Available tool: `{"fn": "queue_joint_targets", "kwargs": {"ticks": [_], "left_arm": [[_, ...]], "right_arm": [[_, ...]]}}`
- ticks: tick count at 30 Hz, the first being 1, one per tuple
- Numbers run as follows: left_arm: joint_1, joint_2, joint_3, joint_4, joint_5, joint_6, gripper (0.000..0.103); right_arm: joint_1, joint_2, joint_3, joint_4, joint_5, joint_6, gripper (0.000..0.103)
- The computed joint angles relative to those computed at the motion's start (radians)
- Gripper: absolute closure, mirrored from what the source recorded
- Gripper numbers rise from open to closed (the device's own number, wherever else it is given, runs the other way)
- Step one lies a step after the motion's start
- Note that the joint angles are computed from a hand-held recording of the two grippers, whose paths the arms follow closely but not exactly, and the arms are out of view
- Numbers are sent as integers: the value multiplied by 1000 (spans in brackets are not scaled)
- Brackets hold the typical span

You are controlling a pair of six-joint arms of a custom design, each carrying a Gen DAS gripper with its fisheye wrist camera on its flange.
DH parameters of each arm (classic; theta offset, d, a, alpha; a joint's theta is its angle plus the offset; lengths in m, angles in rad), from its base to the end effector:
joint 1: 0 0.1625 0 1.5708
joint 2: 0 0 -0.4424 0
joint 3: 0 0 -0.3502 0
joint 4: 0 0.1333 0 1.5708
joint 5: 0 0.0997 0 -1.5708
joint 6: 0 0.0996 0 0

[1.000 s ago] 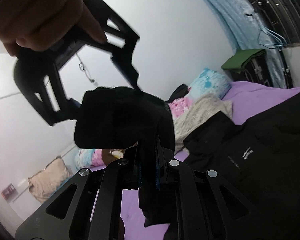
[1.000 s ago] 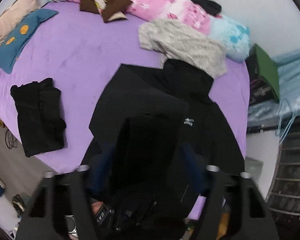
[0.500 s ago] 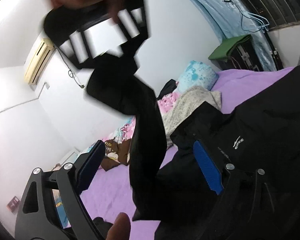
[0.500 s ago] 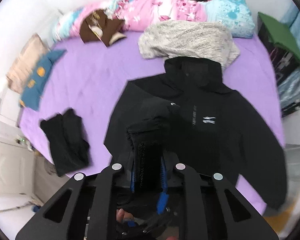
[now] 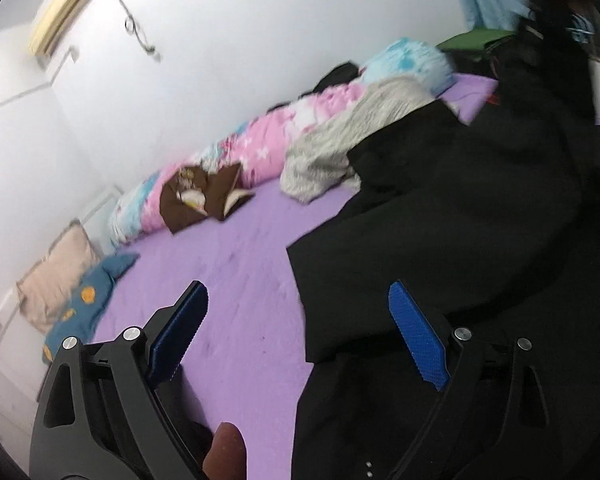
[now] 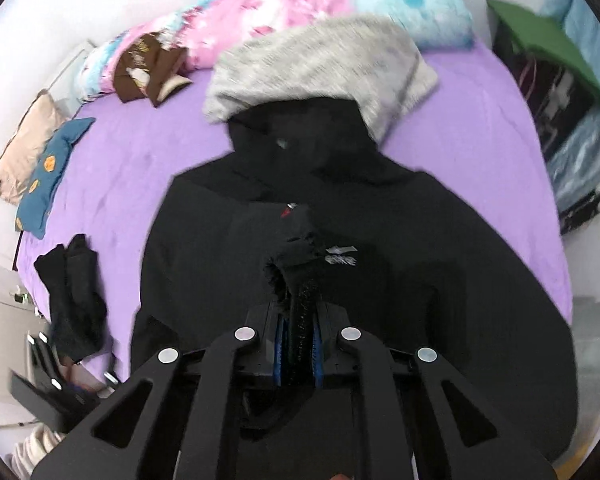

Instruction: Fold large clothes

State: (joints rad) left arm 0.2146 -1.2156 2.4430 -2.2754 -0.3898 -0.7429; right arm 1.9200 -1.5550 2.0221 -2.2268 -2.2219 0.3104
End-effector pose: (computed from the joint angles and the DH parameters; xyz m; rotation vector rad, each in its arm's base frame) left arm -0.2835 -0.2925 0.1650 0.9364 1.7809 -0.8874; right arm 0.2165 -0.3814 0.3881 -0.0319 -2.5401 0.5051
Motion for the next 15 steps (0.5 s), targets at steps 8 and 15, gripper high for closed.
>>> {"fn": "queue_joint_targets", "kwargs": {"ticks": [8,15], "left_arm": [[209,213,-84,-421,-85,284,14],[317,366,-86,-798,-240,530,13]], "right_arm": [[-273,-23,191,-209,-15,-88,91],[-367,34,264,-409,-107,-157,80]]}}
